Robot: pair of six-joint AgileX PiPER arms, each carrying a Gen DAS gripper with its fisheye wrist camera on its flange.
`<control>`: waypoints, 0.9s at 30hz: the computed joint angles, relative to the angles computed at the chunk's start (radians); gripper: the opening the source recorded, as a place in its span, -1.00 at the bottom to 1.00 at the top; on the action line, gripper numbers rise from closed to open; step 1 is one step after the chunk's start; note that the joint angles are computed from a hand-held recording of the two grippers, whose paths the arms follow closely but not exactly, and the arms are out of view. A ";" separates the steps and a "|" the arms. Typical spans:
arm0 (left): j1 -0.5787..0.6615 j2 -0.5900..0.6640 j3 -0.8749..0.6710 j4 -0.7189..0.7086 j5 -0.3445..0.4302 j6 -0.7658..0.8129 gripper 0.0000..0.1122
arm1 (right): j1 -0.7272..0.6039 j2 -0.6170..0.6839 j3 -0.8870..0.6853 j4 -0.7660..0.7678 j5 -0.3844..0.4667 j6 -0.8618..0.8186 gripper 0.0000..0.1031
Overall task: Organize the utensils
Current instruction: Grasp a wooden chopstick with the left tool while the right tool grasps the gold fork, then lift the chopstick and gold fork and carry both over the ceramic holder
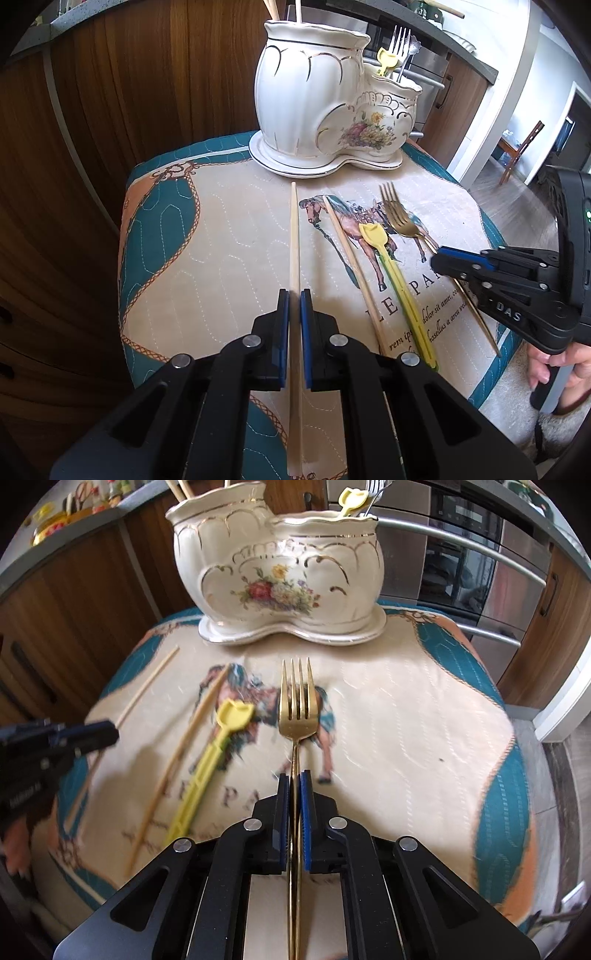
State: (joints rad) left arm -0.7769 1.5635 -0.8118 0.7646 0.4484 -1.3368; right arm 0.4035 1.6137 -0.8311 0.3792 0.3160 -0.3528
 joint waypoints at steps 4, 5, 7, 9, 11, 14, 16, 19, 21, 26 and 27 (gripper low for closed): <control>-0.005 0.004 -0.005 -0.004 0.002 0.007 -0.89 | 0.013 0.005 -0.041 -0.115 0.073 0.065 -0.72; -0.006 0.006 -0.007 -0.004 0.001 0.007 -0.89 | 0.017 0.007 -0.040 -0.127 0.069 0.071 -0.69; -0.009 0.007 -0.007 -0.004 0.001 0.006 -0.89 | 0.039 0.009 -0.029 -0.187 0.033 0.125 -0.69; -0.009 0.006 -0.005 -0.003 0.000 0.006 -0.89 | 0.039 0.004 -0.014 -0.169 0.007 0.115 -0.84; -0.007 0.002 -0.003 -0.001 -0.001 0.008 -0.89 | 0.027 0.000 -0.005 -0.105 -0.001 0.059 -0.87; -0.003 -0.006 0.003 0.011 -0.006 0.002 -0.89 | 0.014 -0.016 0.008 -0.052 -0.018 0.011 -0.87; 0.000 -0.021 0.014 0.039 -0.018 -0.021 -0.89 | -0.005 -0.045 0.021 0.043 -0.018 -0.088 -0.87; -0.006 -0.057 0.034 0.123 -0.035 -0.086 -0.89 | -0.036 -0.097 0.044 0.213 -0.020 -0.262 -0.87; -0.016 -0.080 0.041 0.187 -0.035 -0.133 -0.89 | -0.059 -0.138 0.060 0.363 -0.014 -0.414 -0.87; -0.044 -0.148 0.052 0.394 -0.012 -0.280 -0.89 | -0.111 -0.238 0.096 0.747 0.001 -0.797 -0.87; -0.045 -0.160 0.053 0.428 -0.011 -0.303 -0.89 | -0.112 -0.262 0.109 0.844 -0.014 -0.893 -0.87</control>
